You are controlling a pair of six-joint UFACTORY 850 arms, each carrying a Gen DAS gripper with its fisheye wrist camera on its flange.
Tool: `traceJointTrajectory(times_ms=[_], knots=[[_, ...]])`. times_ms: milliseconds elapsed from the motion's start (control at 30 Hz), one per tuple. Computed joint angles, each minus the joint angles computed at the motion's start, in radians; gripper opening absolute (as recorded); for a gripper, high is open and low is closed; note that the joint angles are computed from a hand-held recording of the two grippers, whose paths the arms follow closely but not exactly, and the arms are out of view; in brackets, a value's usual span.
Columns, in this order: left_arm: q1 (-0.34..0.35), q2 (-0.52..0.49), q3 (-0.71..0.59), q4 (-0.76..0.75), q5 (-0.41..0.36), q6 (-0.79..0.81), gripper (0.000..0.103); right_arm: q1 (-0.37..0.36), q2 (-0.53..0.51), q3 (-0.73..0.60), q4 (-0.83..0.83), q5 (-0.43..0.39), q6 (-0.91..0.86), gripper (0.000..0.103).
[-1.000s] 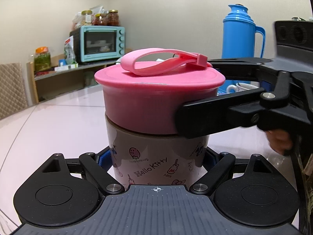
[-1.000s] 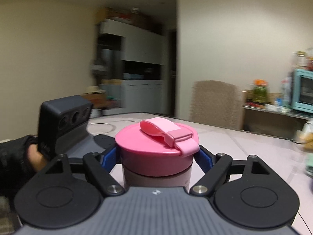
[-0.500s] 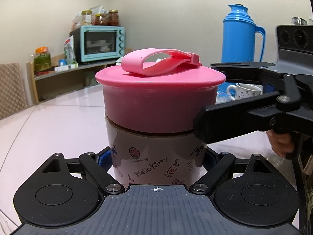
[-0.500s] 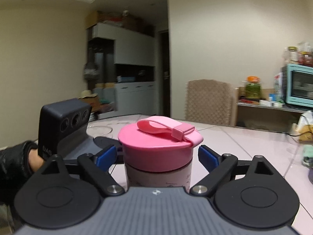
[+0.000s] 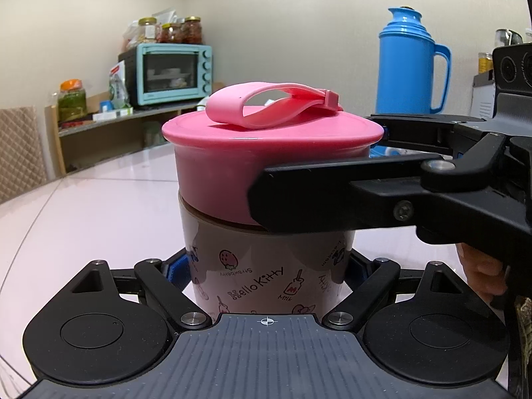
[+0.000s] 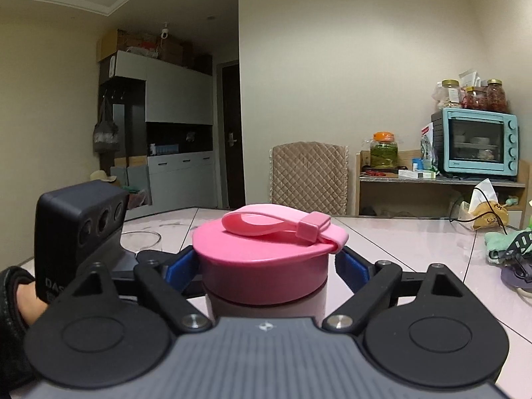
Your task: Unscrew bottle cap and pour
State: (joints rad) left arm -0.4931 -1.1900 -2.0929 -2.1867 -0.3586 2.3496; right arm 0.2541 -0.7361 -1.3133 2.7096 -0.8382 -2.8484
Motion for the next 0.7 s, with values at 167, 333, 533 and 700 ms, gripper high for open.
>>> traceJointTrajectory(times_ms=[167,333,533,700], knots=[[0.002,-0.002,-0.003,0.007,-0.001,-0.007,0.091,-0.017,-0.002,-0.007,-0.074,0.0,0.015,0.084],[0.002,-0.003,-0.005,0.014,-0.002,-0.017,0.091,-0.067,-0.03,-0.076,-0.318,-0.008,0.148,0.084],[0.001,-0.004,-0.006,0.017,-0.004,-0.023,0.091,-0.138,-0.109,-0.21,-0.645,-0.108,0.377,0.084],[0.0,0.0,-0.001,0.011,-0.005,-0.016,0.091,-0.175,-0.178,-0.334,-0.833,-0.193,0.488,0.084]])
